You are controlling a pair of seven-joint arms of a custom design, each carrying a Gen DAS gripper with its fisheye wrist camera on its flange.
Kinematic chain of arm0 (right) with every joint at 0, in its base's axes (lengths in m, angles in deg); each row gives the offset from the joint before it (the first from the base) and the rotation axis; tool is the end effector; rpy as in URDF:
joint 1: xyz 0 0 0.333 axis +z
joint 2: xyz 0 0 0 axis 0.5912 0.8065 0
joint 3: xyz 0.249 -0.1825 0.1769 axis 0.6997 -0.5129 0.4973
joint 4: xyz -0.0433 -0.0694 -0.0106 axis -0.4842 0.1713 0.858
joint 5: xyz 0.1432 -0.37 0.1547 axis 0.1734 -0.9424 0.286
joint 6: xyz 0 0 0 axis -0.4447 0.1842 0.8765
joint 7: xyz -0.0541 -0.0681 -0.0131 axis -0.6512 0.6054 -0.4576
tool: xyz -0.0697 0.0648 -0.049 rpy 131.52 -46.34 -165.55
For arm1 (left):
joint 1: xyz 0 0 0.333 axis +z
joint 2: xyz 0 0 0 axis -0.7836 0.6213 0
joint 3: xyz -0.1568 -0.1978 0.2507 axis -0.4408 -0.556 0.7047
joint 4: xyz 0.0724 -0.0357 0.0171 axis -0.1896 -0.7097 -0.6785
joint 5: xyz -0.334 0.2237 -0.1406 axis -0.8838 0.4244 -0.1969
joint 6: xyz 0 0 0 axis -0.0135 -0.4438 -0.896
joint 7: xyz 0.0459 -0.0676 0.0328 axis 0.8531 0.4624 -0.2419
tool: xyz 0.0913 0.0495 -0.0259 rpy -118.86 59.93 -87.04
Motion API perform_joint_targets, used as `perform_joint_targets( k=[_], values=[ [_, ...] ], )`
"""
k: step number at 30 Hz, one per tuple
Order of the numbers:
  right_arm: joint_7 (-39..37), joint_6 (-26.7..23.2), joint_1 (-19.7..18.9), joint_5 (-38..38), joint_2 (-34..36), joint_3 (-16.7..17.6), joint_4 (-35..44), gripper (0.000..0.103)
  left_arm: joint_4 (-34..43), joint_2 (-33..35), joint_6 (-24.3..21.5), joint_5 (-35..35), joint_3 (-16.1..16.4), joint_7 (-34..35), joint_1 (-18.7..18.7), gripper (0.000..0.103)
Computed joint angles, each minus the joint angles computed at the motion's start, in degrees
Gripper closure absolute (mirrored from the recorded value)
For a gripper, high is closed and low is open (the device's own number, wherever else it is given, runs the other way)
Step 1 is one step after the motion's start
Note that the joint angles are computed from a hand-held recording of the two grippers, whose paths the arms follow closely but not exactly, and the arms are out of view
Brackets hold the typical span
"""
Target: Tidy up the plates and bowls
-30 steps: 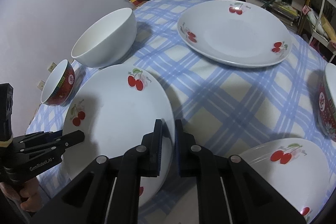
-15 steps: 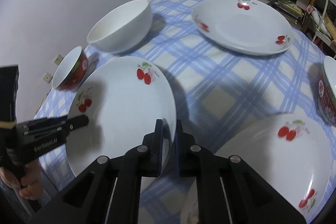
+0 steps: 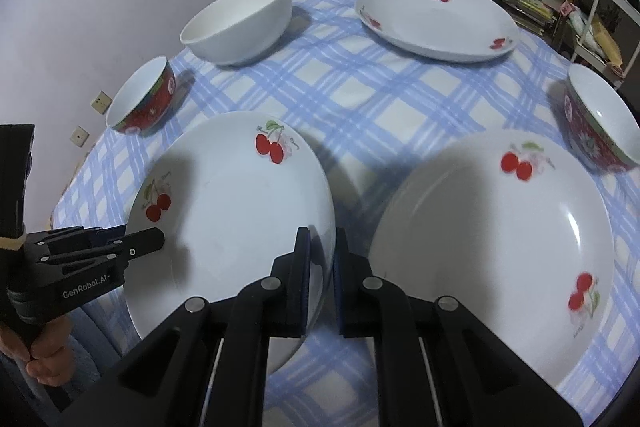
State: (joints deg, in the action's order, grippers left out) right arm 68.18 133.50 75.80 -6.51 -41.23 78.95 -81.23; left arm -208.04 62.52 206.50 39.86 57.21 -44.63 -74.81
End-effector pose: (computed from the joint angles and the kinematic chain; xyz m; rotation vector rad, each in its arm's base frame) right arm 0.5063 0.3965 0.3096 -1.9496 1.8311 -0.1689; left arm 0.4983 -0.4012 0.3219 -2.0767 2.1779 -0.3122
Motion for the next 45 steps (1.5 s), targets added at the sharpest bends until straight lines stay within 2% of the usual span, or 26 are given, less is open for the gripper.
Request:
perform_joint_targets(
  k=[7, 11, 16, 21, 31, 38, 42, 45],
  values=[
    [3.7, -3.2, 2.0, -2.7, -0.3, -0.8, 0.1, 0.09, -0.1, -0.5, -3.2, -0.9, -0.5, 1.2, -0.1, 0.077],
    [3.4, -4.6, 0.6, -2.8, -0.7, 1.1, -0.2, 0.089, 0.9, 0.2, -4.4, -1.6, -0.6, 2.0, -0.1, 0.077],
    [5.4, -7.3, 0.9, -5.4, -0.2, 1.0, 0.8, 0.087, 1.7, 0.6, -5.0, 0.6, -0.2, 0.7, -1.3, 0.077],
    [5.2, -7.8, -0.5, -5.1, 0.0, 2.3, 0.9, 0.087, 2.5, 1.2, -5.7, 2.2, 0.0, -0.2, -2.0, 0.077],
    [4.5, -8.8, -0.8, -5.6, 0.0, 2.8, 1.4, 0.086, 4.1, 2.6, -6.5, 3.0, -0.2, -0.5, -2.7, 0.077],
    [8.5, -7.5, -0.1, -10.3, -2.7, 1.4, -0.2, 0.086, 3.4, 0.4, -6.9, 8.0, 0.5, -2.0, -4.3, 0.075],
    [12.9, -7.0, 0.4, -16.5, -5.7, 0.0, -1.7, 0.086, 3.7, -1.0, -6.4, 10.2, 0.3, -2.2, -4.5, 0.075],
    [15.9, -7.6, -0.8, -21.5, -8.7, 0.0, -2.8, 0.085, 5.1, -1.6, -5.9, 12.3, 0.3, -2.6, -5.2, 0.069]
  ],
)
